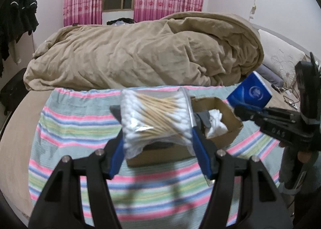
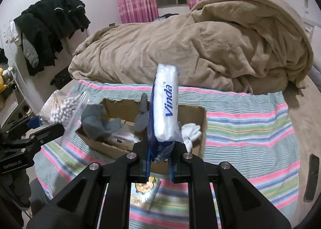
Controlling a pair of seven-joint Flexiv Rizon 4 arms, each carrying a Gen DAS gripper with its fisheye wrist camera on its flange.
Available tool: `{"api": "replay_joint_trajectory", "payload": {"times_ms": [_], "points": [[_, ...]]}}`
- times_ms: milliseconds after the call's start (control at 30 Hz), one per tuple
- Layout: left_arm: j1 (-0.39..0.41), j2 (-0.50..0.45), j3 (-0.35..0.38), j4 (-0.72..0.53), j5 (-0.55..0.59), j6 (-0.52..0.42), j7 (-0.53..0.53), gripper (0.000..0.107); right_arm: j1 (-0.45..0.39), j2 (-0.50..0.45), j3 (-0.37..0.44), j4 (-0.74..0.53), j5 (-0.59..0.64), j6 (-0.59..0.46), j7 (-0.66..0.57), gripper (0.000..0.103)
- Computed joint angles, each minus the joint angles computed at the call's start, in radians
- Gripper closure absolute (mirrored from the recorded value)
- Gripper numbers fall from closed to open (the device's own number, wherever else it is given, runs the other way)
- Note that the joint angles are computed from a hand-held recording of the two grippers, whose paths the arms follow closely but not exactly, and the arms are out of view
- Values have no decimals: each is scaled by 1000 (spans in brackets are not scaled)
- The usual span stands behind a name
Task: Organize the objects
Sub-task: 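Carry the swab bag and Vinda pack into the box and open both tools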
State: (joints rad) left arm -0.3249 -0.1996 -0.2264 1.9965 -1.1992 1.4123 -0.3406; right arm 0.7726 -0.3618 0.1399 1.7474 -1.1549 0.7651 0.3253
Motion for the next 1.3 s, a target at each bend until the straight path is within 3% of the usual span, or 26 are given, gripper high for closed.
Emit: {"api": "replay_joint_trajectory", "payload": {"times_ms": [167, 467, 533, 733, 800, 867, 1167, 1300], "points": [[9, -62, -12, -52, 64, 8, -27, 44, -21, -42, -21, -25, -1, 83, 6, 89], [69, -211, -40, -174, 318, -43, -229, 44, -34, -119, -73, -70, 30, 236, -8, 89], [74, -249, -28, -218, 392, -98, -295, 44, -39, -131, -90, -71, 25, 280, 2, 89], [110, -279, -53, -245, 510, -139, -380, 43, -41, -157, -113, -75, 72, 325, -21, 84], [123, -270, -66, -238, 518, -137, -395, 43, -30, -150, -128, -64, 59, 325, -3, 56], [138, -256, -82, -226, 512, -128, -397, 41, -21, -137, -139, -50, 33, 315, 32, 49], [179, -130, -142, -116, 371, -61, -289, 37, -18, -71, -93, -15, -25, 204, 85, 48], [154, -73, -119, -73, 283, -58, -232, 37, -10, -44, -65, -9, -34, 141, 84, 48]]}}
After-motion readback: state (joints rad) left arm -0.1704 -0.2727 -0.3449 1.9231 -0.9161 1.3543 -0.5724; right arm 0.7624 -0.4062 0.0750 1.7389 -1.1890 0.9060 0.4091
